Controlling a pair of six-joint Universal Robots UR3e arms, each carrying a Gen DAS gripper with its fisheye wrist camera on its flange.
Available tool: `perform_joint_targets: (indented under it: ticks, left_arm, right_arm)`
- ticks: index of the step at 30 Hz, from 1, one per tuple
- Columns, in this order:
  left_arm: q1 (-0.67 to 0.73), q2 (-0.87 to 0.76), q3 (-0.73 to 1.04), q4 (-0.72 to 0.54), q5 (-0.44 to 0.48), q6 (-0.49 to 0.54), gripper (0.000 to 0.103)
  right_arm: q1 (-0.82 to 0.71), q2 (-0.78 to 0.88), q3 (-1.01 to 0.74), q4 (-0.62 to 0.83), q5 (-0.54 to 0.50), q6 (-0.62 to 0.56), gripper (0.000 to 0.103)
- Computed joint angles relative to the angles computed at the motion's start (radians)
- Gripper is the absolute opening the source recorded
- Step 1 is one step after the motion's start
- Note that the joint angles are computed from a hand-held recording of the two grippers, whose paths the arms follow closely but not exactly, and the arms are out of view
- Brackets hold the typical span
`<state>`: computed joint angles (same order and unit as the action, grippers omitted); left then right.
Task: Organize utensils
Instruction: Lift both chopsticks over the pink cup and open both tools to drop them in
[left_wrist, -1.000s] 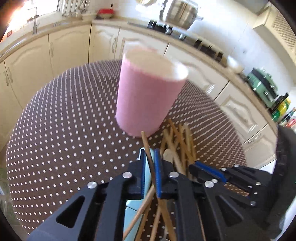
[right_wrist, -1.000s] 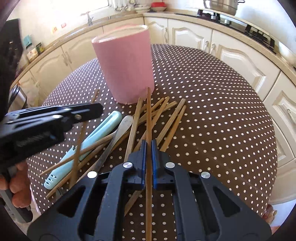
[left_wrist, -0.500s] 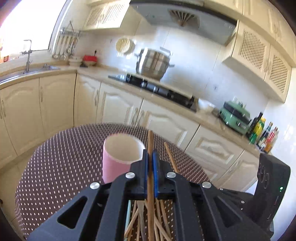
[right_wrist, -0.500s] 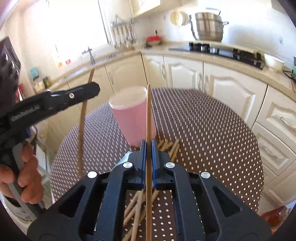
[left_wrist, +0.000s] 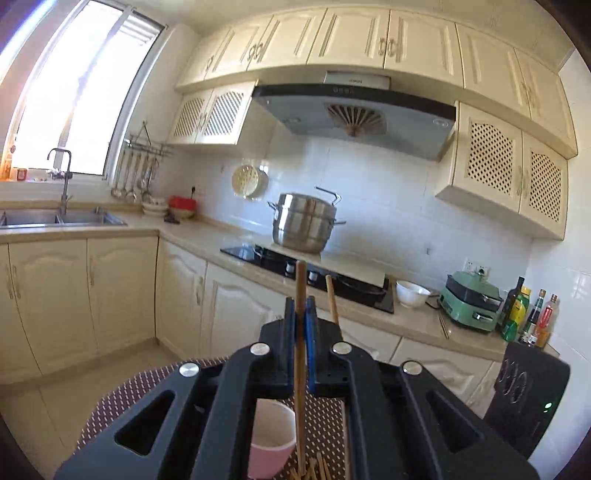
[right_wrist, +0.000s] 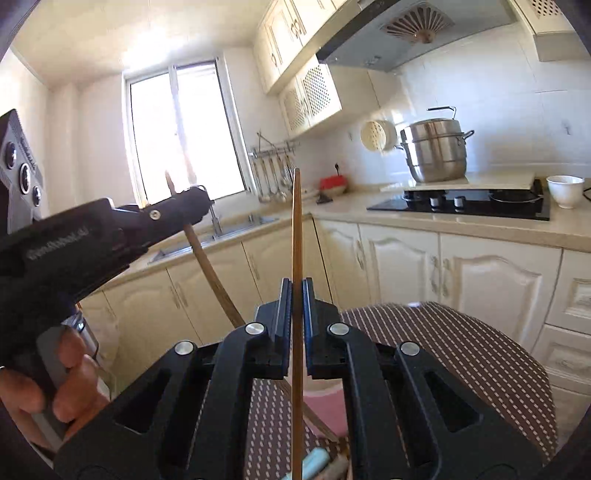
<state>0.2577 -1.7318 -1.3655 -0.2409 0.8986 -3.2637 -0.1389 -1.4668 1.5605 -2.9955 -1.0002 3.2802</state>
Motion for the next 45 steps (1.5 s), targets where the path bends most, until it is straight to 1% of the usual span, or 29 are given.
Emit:
perform_joint_targets:
  ticks: [4,7,10,11,13,17,21,22,23,24,25,26,29,31,33,35,40,45]
  left_arm:
    - [0.031,-0.030,0.095,-0.004,-0.024,-0.046,0.005]
    - [0.040,-0.044,0.141,0.016,-0.006,-0.059,0.005]
    - [0.033,-0.082,0.202,-0.006,0.004,-0.062,0.005]
    - [0.029,-0.096,0.212,-0.006,0.013,-0.059,0.005]
    - [0.006,-0.136,0.255,-0.046,0.046,-0.038,0.005]
    - [-0.027,-0.201,0.266,-0.069,0.094,0.013,0.005]
    - [-0.055,-0.245,0.257,-0.102,0.123,0.060,0.006]
    - [-0.065,-0.254,0.252,-0.088,0.145,0.051,0.007]
    - [-0.072,-0.258,0.240,-0.083,0.162,0.062,0.008]
    - [-0.079,-0.262,0.233,-0.076,0.185,0.070,0.017]
    - [-0.085,-0.261,0.212,-0.054,0.215,0.080,0.031]
    - [-0.086,-0.261,0.198,-0.037,0.228,0.083,0.035]
    - [-0.078,-0.252,0.164,-0.017,0.242,0.083,0.041]
    - [-0.077,-0.242,0.130,0.012,0.273,0.084,0.052]
    - [-0.068,-0.228,0.092,0.033,0.284,0.088,0.059]
    - [-0.056,-0.217,0.066,0.038,0.276,0.087,0.062]
    - [-0.046,-0.187,-0.005,0.073,0.295,0.100,0.070]
    - [-0.030,-0.149,-0.085,0.092,0.295,0.131,0.072]
  right_arm:
    - [0.032,0.127,-0.129,-0.108,-0.049,0.079,0.006]
    - [0.051,0.204,-0.215,-0.153,-0.092,0.110,0.006]
    - [0.085,0.281,-0.299,-0.192,-0.180,0.122,0.006]
    - [0.088,0.297,-0.312,-0.199,-0.190,0.129,0.006]
    - [0.105,0.340,-0.342,-0.227,-0.230,0.129,0.006]
    - [0.136,0.396,-0.367,-0.273,-0.298,0.114,0.006]
    - [0.145,0.427,-0.375,-0.287,-0.327,0.105,0.006]
    - [0.146,0.432,-0.375,-0.289,-0.328,0.101,0.006]
    - [0.149,0.431,-0.367,-0.292,-0.330,0.101,0.006]
    - [0.148,0.430,-0.356,-0.299,-0.328,0.098,0.006]
    - [0.148,0.429,-0.349,-0.303,-0.326,0.093,0.006]
    - [0.148,0.426,-0.339,-0.307,-0.326,0.083,0.006]
    - [0.148,0.410,-0.305,-0.313,-0.319,0.068,0.006]
    - [0.150,0.402,-0.289,-0.314,-0.314,0.050,0.006]
    - [0.154,0.392,-0.272,-0.312,-0.318,0.030,0.006]
    - [0.158,0.381,-0.252,-0.311,-0.320,0.014,0.006]
    - [0.169,0.351,-0.202,-0.304,-0.342,-0.046,0.006]
    - [0.172,0.310,-0.120,-0.306,-0.369,-0.071,0.007]
